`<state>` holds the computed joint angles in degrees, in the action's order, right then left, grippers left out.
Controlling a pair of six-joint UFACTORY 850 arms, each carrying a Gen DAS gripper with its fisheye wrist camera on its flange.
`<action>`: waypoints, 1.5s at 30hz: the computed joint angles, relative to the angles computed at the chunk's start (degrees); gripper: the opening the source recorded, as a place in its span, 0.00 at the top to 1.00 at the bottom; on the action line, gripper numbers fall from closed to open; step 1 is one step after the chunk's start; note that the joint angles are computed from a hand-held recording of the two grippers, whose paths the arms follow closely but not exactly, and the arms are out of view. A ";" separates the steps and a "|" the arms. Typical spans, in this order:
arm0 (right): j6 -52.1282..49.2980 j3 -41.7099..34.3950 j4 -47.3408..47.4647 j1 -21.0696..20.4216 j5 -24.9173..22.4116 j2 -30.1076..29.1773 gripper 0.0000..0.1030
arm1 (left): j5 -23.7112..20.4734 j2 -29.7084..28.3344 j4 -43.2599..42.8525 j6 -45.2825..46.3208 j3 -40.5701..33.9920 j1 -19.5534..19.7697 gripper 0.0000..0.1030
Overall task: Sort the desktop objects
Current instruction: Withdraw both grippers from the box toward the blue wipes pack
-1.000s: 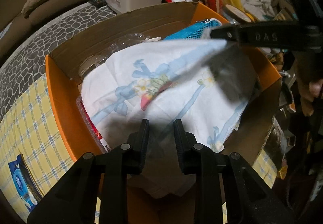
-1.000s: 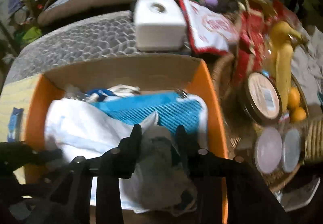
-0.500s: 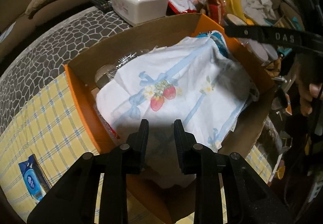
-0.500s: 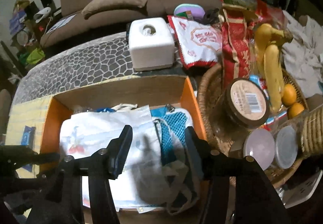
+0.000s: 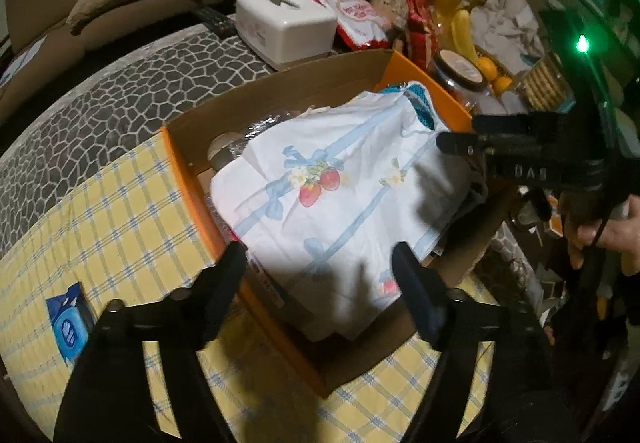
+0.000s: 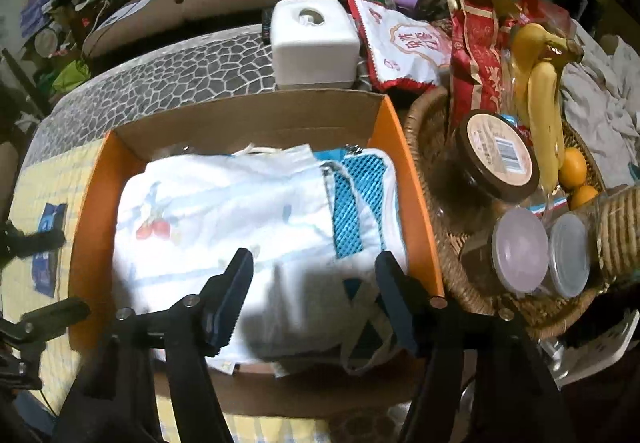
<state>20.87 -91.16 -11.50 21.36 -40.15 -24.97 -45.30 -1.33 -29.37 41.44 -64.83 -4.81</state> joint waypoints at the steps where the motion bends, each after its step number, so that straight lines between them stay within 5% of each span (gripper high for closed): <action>1: 0.04 0.30 -0.03 0.23 -0.01 0.30 0.32 | 0.02 0.45 0.18 -0.39 0.18 0.33 0.17; 6: 0.21 2.04 -0.23 1.87 -0.18 1.95 0.25 | -0.34 2.44 0.66 -1.69 1.06 2.01 0.00; 25: 4.50 4.84 -2.43 10.84 -0.47 5.34 0.04 | -1.00 11.93 3.87 -0.77 7.89 12.70 0.00; 45: 8.63 0.25 -2.41 19.25 0.34 1.42 0.01 | -1.77 13.75 2.69 6.20 9.40 27.79 0.00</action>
<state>29.50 -90.91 -13.90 40.61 -39.81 -23.55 -47.07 12.42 -26.67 47.64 -55.42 22.98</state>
